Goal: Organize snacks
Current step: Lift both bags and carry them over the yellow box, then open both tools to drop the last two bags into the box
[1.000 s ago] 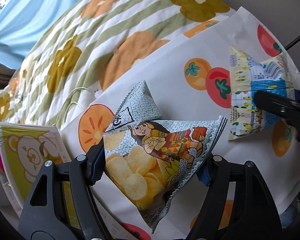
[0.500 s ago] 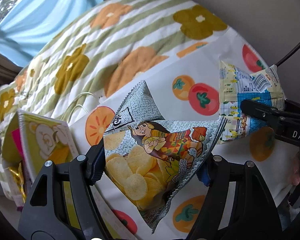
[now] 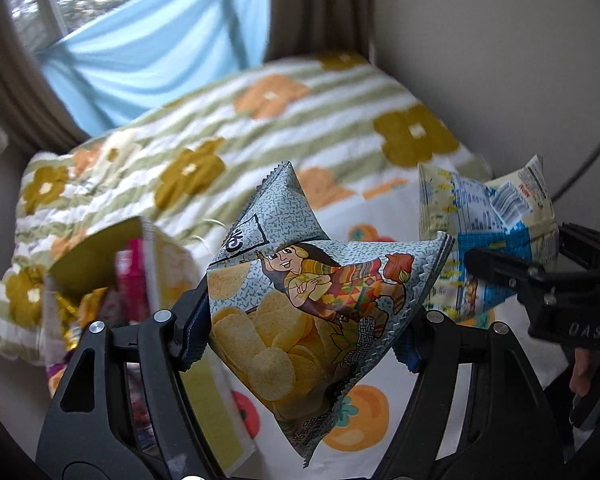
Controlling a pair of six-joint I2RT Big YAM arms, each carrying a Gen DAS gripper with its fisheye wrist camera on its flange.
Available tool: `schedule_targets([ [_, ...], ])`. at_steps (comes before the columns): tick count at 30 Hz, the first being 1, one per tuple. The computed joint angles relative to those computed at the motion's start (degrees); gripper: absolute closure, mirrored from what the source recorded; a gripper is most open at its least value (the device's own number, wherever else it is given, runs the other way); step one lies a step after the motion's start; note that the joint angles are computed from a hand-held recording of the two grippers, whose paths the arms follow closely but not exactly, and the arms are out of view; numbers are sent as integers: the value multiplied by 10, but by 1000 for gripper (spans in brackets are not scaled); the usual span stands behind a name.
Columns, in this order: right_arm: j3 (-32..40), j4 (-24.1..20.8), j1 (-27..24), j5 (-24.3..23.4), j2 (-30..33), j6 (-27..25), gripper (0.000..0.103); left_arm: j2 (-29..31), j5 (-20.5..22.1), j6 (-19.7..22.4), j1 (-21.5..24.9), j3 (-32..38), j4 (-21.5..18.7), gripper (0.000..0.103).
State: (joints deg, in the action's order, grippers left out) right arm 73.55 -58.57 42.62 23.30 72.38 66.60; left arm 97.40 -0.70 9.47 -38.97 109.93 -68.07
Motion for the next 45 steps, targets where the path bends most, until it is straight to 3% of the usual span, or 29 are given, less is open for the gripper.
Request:
schedule_targets([
  [7,135,-1,11,-7,86,-113,37,-29,5,-1,72,14,7,33],
  [12,237,9,13,-34,171,-143,37,-7,27,36,147,57,-12,33],
  [18,394,-23,15,-44,298,-142,37,72,65,91,217,158,-59,33],
  [25,547,-79,19,-46,411,-108,37,201,91,139,256,320,-146,32],
  [28,575,-96,18,-47,431,-91,37,257,99,154,261,402,-196,23],
  [29,578,-100,18,-47,433,-87,37,262,98,159,262,409,-197,9],
  [30,585,-107,17,-46,438,-83,37,262,94,161,262,405,-192,0],
  [33,601,-122,15,-50,448,-74,37,239,97,170,265,361,-163,0],
  [38,604,-128,13,-56,448,-68,37,213,104,158,290,338,-172,0],
  [42,628,-142,14,-62,459,-70,36,162,85,145,317,261,-119,0],
  [45,701,-188,15,-65,498,-92,36,145,84,136,331,232,-99,0],
])
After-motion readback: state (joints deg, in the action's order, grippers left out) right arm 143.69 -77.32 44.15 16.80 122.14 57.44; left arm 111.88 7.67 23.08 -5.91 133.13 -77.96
